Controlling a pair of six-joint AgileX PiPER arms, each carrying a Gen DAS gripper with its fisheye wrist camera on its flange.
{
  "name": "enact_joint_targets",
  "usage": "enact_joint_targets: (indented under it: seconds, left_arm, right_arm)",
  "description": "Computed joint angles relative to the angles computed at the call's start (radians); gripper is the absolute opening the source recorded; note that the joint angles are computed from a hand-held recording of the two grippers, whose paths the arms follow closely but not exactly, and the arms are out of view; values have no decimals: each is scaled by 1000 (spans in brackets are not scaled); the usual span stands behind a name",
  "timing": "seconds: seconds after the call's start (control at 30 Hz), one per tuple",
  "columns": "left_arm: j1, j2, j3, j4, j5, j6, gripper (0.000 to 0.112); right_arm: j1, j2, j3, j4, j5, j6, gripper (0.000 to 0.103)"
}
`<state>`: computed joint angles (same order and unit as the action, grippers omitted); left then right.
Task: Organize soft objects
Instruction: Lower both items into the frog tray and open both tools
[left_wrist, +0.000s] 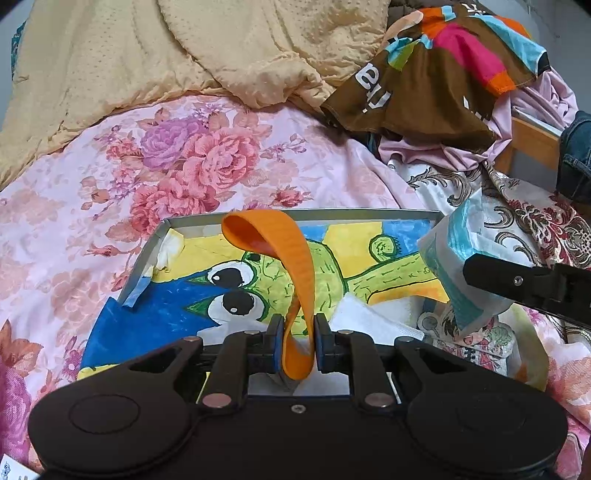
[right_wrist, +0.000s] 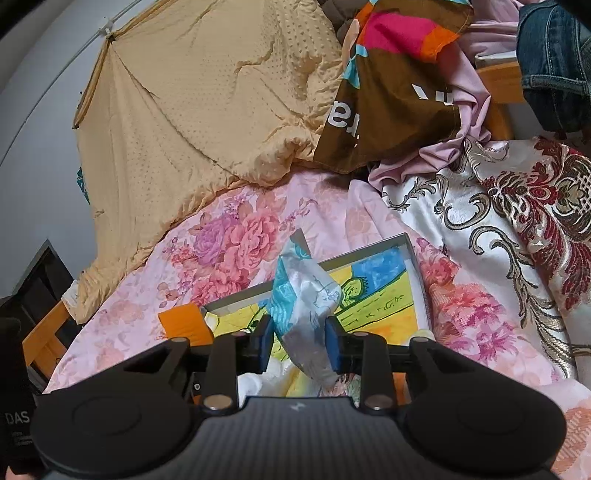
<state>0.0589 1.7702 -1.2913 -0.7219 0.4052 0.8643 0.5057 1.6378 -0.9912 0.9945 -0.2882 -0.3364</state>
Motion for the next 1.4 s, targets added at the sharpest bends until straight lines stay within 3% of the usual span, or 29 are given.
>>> enact_joint_targets:
  seconds: [0.27, 0.67, 1.13, 1.4]
  left_arm:
    - [4, 22, -31, 23, 25, -49, 22]
    - [10, 15, -37, 69, 45, -115, 36]
    - [54, -78, 0, 57, 27, -102, 76]
    - [134, -198, 42, -19, 96, -41, 85]
  right_arm:
    - [8, 10, -12, 31, 3, -29, 42]
    - [7, 5, -14, 92, 7, -79, 53]
    - [40, -24, -17, 231, -35, -243, 71]
    - [125, -98, -8, 408, -132, -477, 86]
